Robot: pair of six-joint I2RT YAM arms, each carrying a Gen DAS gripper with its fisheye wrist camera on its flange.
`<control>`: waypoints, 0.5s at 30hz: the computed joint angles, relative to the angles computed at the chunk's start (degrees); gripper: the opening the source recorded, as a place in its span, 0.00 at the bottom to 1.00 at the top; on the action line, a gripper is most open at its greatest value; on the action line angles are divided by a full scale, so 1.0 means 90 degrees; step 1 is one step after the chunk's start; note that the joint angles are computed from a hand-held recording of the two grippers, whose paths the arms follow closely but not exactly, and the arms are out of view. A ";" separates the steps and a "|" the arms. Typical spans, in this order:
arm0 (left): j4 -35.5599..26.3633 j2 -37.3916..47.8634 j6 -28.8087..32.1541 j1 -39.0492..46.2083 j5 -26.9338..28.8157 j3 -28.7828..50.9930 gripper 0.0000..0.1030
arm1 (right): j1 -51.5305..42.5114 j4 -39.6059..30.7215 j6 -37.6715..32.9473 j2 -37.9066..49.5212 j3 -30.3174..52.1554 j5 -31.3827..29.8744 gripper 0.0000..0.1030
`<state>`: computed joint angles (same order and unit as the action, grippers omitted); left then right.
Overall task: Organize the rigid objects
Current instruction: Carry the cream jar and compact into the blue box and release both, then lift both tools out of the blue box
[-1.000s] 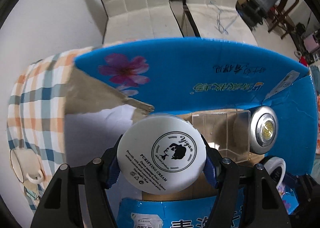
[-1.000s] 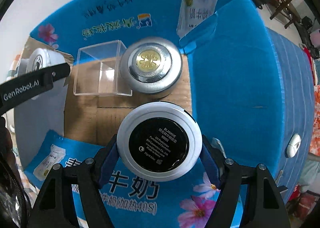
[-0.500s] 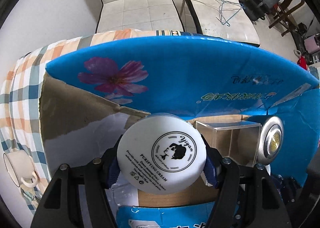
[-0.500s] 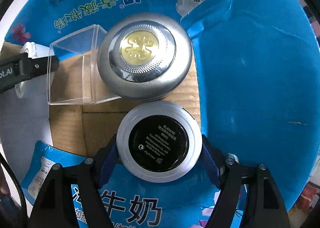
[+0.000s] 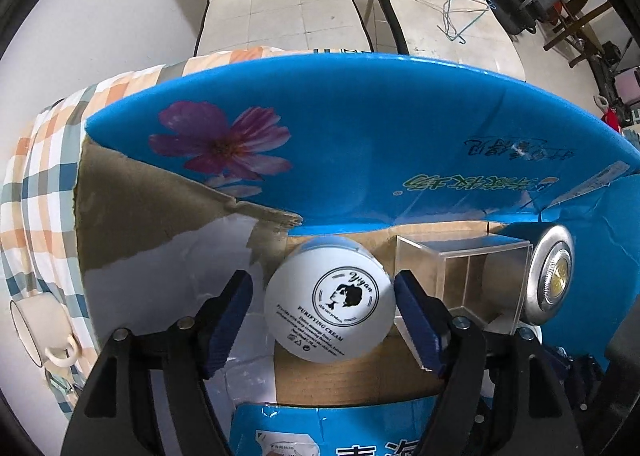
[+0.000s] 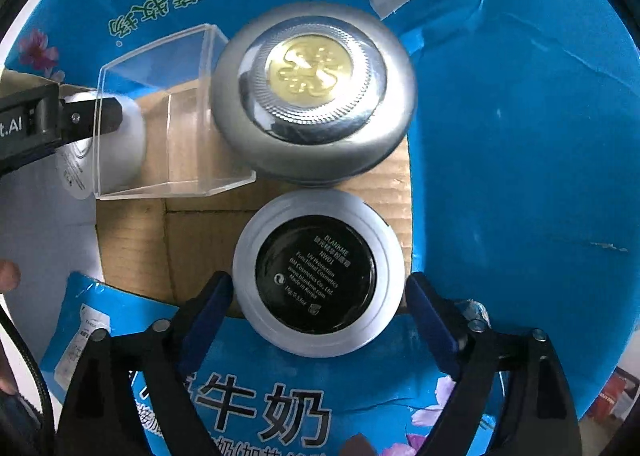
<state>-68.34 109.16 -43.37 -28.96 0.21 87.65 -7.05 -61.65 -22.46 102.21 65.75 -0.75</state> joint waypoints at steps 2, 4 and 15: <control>-0.0060 -0.0008 0.0000 -0.0013 -0.0012 0.0029 0.72 | -0.0025 -0.0039 0.0009 -0.0064 0.0022 0.0000 0.92; -0.0061 -0.0061 -0.0013 -0.0022 0.0003 0.0041 0.79 | -0.0165 -0.0105 -0.0123 -0.0168 0.0016 -0.0013 0.92; -0.0231 -0.0975 -0.0652 -0.0305 -0.0202 -0.0370 1.00 | -0.0299 -0.0652 -0.0289 -0.0777 0.0433 -0.0206 1.00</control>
